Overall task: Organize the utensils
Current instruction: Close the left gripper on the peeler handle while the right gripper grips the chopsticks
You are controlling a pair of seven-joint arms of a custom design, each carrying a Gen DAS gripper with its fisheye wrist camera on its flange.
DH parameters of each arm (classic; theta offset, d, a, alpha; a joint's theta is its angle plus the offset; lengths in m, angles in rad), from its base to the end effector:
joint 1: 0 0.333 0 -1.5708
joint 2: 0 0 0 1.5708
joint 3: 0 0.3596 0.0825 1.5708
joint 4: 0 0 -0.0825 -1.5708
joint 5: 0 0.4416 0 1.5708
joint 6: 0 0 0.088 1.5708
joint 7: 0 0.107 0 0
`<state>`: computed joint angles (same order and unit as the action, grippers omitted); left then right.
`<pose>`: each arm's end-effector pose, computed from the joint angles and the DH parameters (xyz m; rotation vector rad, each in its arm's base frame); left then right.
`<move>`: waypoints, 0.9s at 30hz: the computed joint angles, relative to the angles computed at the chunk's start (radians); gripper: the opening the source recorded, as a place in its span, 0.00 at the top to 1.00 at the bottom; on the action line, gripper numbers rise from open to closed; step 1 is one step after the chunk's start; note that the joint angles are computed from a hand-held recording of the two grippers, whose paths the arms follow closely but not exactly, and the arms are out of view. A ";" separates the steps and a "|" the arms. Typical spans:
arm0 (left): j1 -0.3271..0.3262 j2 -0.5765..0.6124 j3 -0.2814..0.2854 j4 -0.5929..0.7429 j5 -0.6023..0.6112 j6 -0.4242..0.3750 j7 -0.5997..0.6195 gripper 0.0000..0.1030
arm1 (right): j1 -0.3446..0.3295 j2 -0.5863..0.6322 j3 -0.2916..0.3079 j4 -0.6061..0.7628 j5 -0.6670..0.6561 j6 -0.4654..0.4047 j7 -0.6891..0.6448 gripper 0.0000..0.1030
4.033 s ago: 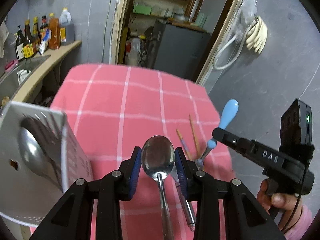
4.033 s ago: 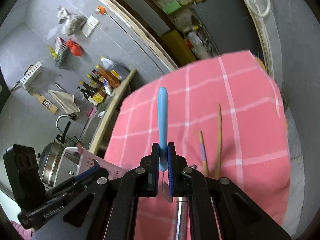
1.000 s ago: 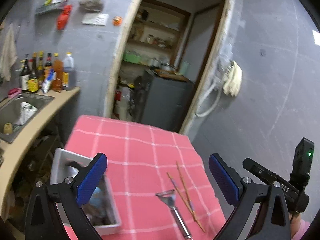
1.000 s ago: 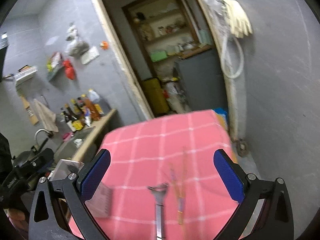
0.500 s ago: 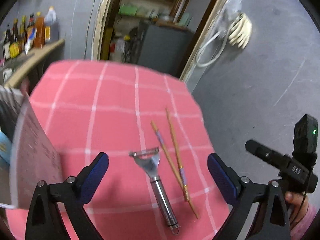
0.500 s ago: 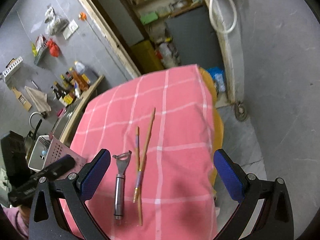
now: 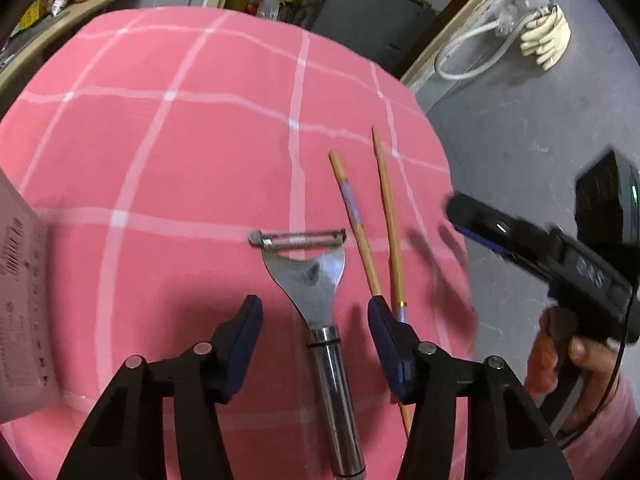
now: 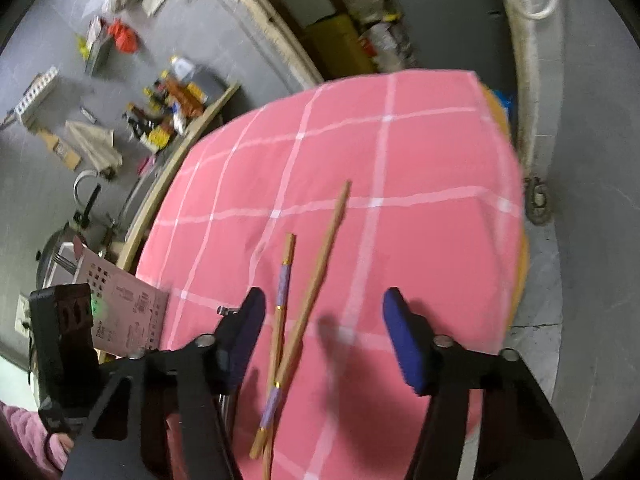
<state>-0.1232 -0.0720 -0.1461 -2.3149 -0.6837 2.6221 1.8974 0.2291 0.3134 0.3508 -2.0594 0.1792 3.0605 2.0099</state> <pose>0.5546 -0.1385 0.4160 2.0459 -2.1751 0.8633 0.5930 0.3534 0.3726 -1.6386 1.7887 -0.0294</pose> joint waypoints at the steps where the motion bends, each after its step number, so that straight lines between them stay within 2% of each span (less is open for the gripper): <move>1: -0.001 -0.003 -0.002 -0.004 0.007 0.011 0.000 0.51 | -0.014 0.025 0.020 0.028 0.004 -0.016 -0.022 0.56; 3: -0.004 -0.005 -0.006 -0.008 0.028 0.018 -0.008 0.51 | -0.014 0.053 0.023 0.065 0.000 -0.047 -0.042 0.61; 7: -0.008 0.004 -0.018 -0.002 0.118 0.037 -0.049 0.52 | 0.036 0.094 -0.028 0.134 -0.025 -0.123 -0.030 0.72; 11: -0.009 0.004 -0.027 -0.004 0.244 0.059 -0.100 0.55 | 0.047 0.094 -0.041 0.139 -0.021 -0.135 -0.039 0.78; 13: -0.007 0.004 -0.035 -0.006 0.336 0.072 -0.150 0.62 | 0.038 0.091 -0.034 0.133 -0.009 -0.141 -0.059 0.87; 15: -0.004 0.003 -0.039 -0.011 0.420 0.083 -0.195 0.68 | 0.025 0.087 -0.020 0.123 0.011 -0.139 -0.084 0.89; 22: -0.011 0.001 -0.016 0.001 0.324 0.055 -0.141 0.74 | 0.001 0.074 0.023 0.108 0.086 -0.155 -0.176 0.92; 27: -0.008 -0.005 -0.012 0.003 0.288 0.033 -0.108 0.79 | 0.045 0.064 -0.018 0.116 0.087 -0.204 -0.174 0.92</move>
